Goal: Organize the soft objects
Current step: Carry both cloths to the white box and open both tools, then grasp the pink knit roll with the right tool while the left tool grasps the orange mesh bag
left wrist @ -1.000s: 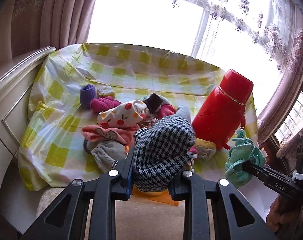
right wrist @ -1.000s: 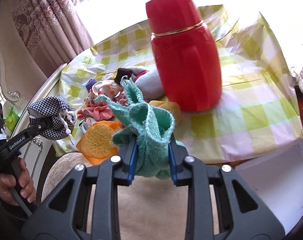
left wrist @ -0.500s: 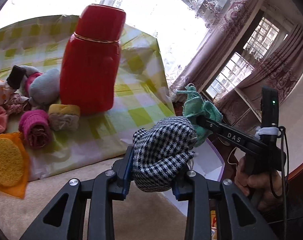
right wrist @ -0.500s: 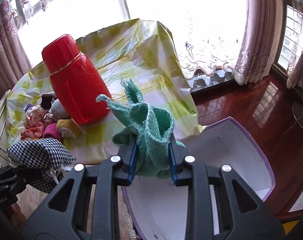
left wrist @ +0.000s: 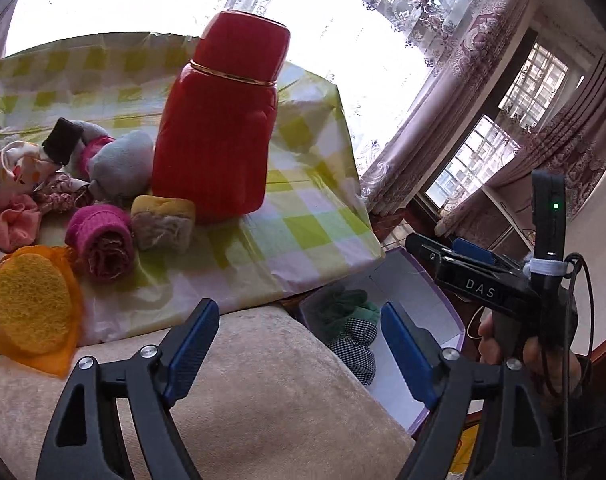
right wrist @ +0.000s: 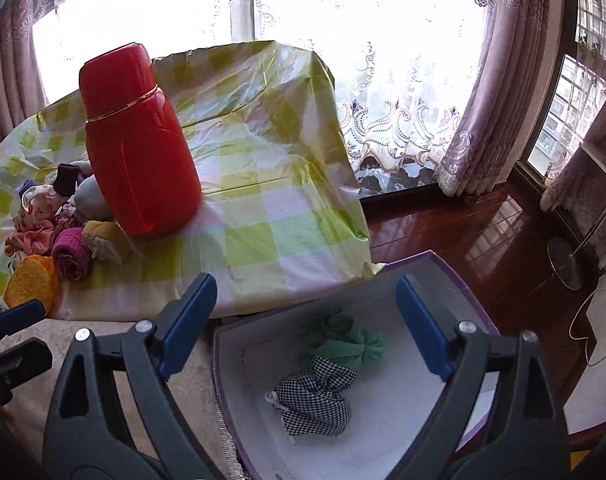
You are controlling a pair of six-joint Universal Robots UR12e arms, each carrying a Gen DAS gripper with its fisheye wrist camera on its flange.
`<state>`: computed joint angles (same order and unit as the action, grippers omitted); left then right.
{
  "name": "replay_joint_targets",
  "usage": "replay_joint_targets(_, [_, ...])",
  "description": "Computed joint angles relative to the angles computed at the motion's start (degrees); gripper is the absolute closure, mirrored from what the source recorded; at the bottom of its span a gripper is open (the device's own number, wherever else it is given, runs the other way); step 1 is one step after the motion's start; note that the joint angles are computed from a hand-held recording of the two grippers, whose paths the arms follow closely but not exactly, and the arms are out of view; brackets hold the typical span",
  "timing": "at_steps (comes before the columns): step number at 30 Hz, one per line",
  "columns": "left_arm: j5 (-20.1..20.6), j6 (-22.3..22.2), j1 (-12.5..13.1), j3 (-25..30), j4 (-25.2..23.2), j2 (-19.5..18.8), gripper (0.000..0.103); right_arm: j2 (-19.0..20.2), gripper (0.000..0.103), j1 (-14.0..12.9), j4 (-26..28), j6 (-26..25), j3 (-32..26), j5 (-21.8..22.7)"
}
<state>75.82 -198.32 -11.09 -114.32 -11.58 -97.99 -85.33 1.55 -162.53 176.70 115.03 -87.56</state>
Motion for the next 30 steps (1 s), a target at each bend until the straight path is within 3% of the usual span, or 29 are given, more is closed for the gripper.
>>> replay_joint_targets(5, [9.1, -1.5, 0.9, -3.1, -1.7, 3.0, 0.019, 0.7, 0.01, 1.5, 1.5, -4.1, -0.1, 5.9])
replay_joint_targets(10, [11.8, -4.1, 3.1, -6.0, -2.2, 5.9, 0.019, 1.2, 0.01, 2.6, 5.3, -4.1, -1.1, 12.3])
replay_joint_targets(21, [12.0, -9.1, 8.8, -9.3, -5.0, 8.8, 0.02, 4.4, 0.01, 7.6, 12.3, -4.5, -5.0, 14.8])
replay_joint_targets(30, [5.3, -11.7, 13.6, -9.7, -6.8, 8.5, 0.028, 8.1, 0.01, 10.5, 14.1, -4.1, -8.9, 16.5])
